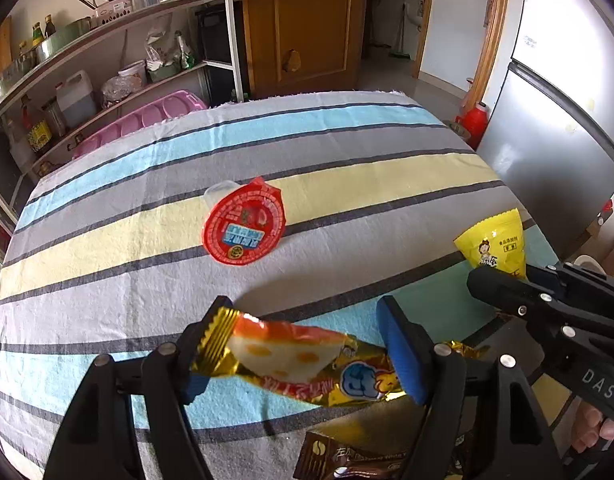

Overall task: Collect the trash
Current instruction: 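Grasp the yellow packet with the right gripper while the left grasps the gold wrapper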

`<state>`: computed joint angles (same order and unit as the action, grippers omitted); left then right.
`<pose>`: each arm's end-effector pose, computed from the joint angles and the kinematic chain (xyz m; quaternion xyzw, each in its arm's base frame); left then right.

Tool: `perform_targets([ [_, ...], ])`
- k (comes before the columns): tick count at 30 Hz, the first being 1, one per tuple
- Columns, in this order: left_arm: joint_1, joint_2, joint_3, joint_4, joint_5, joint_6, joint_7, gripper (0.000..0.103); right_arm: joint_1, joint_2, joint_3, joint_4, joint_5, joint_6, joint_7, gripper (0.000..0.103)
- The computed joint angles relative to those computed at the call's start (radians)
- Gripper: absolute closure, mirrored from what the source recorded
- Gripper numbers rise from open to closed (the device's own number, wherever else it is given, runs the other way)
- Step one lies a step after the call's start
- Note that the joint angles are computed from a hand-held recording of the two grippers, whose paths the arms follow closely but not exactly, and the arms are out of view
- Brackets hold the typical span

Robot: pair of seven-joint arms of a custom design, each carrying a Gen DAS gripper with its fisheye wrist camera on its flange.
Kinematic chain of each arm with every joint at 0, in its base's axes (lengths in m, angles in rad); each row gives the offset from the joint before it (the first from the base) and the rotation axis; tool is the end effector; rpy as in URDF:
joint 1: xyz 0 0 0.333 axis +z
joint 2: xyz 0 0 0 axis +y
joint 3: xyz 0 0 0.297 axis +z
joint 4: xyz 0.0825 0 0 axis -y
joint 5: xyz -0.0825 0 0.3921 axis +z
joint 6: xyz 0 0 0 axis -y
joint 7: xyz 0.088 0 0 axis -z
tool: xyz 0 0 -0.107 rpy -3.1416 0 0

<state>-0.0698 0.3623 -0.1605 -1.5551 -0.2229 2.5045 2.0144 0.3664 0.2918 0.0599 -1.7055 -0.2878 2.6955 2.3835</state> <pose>0.6962 -0.1451 0.4881 -0.4822 0.8193 -0.2703 0.1523 0.6271 0.2905 0.4805 -0.5995 0.7186 -0.1496 0.3192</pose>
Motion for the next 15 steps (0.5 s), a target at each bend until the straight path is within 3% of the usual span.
perform_targets([
  [4,0.004,-0.013,-0.004,-0.018,-0.010,0.012,0.013,0.049,0.003,-0.003,-0.003,-0.005,-0.007,0.003,0.009,0.079],
  [9,0.008,-0.025,-0.007,-0.032,-0.029,0.022,0.026,0.084,0.004,-0.005,-0.005,-0.009,-0.013,0.009,0.017,0.079],
  [12,0.021,-0.023,-0.011,-0.025,-0.061,0.006,0.032,0.093,0.003,-0.008,-0.006,-0.014,-0.015,0.015,0.022,0.079],
  [15,0.034,-0.021,-0.016,-0.017,-0.098,-0.013,0.038,0.095,0.006,-0.010,-0.008,-0.016,-0.025,0.015,0.030,0.079],
])
